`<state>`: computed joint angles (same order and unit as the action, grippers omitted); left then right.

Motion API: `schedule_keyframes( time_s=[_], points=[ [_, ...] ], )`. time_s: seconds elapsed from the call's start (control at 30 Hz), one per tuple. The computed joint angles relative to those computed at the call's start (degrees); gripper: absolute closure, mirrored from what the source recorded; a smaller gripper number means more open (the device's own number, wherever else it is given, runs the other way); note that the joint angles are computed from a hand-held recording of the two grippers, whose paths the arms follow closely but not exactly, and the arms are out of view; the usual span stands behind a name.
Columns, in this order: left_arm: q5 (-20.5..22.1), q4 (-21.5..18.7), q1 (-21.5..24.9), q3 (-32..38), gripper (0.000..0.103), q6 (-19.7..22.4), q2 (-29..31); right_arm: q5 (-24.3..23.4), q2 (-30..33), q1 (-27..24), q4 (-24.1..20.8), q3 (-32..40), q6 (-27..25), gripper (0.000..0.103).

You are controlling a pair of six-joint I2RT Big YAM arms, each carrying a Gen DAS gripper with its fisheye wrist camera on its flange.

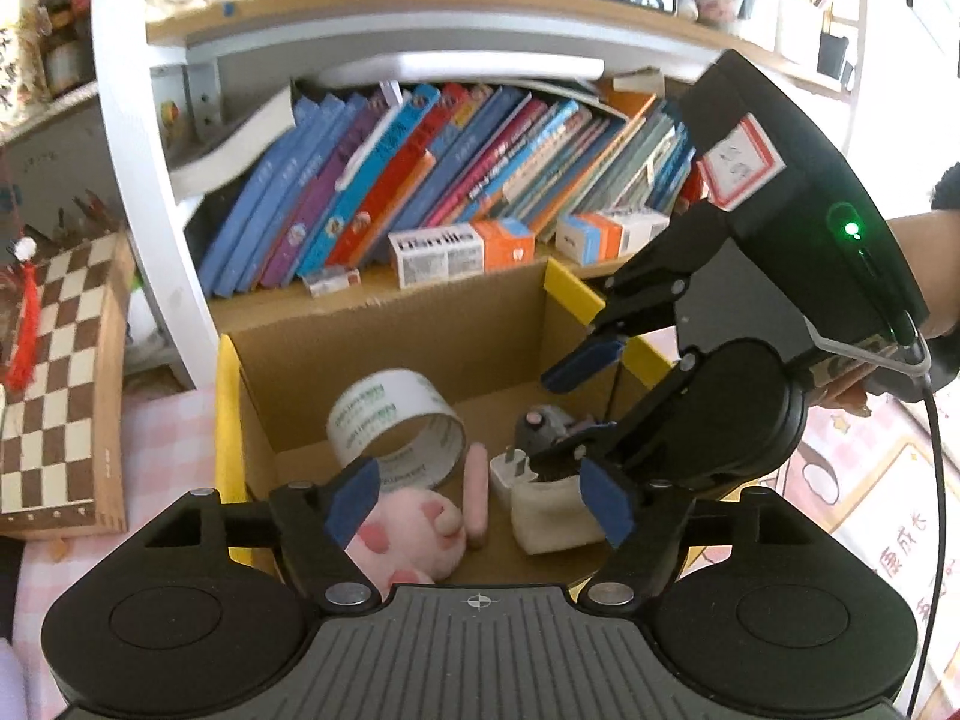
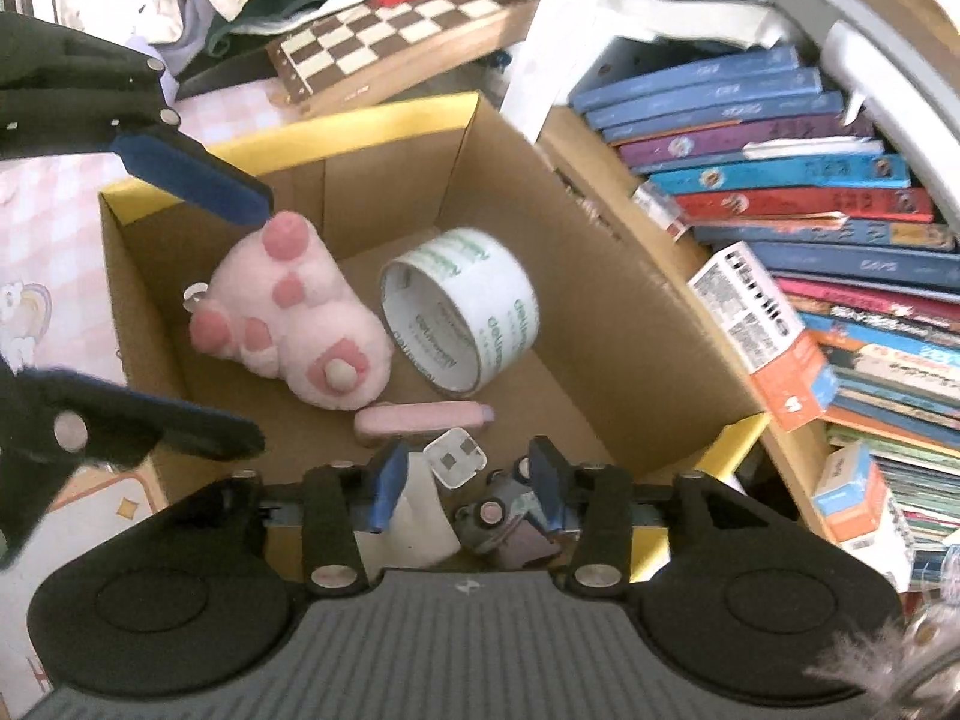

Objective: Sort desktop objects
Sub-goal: 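Withdraw both tools upward from the box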

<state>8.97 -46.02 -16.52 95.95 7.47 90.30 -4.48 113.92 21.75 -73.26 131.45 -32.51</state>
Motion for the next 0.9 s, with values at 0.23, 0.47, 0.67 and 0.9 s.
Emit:
schedule_keyframes(
  time_s=[0.23,0.47,0.67,0.9],
  points=[
    [-0.18,1.9,0.24,-2.92,0.026,-0.38,-3.26,1.26,-4.31,0.05,4.47,-4.4,1.46,0.051],
    [0.14,3.41,0.5,-5.14,0.025,-1.67,-5.82,2.39,-9.69,0.52,9.44,-10.77,4.7,0.049],
    [0.31,5.07,0.41,-7.35,0.025,-1.28,-8.64,3.65,-15.0,1.17,15.06,-17.42,9.73,0.039],
    [0.45,6.82,0.45,-10.78,0.021,-0.73,-12.73,5.86,-21.53,2.25,21.33,-24.91,17.41,0.024]
  ],
)
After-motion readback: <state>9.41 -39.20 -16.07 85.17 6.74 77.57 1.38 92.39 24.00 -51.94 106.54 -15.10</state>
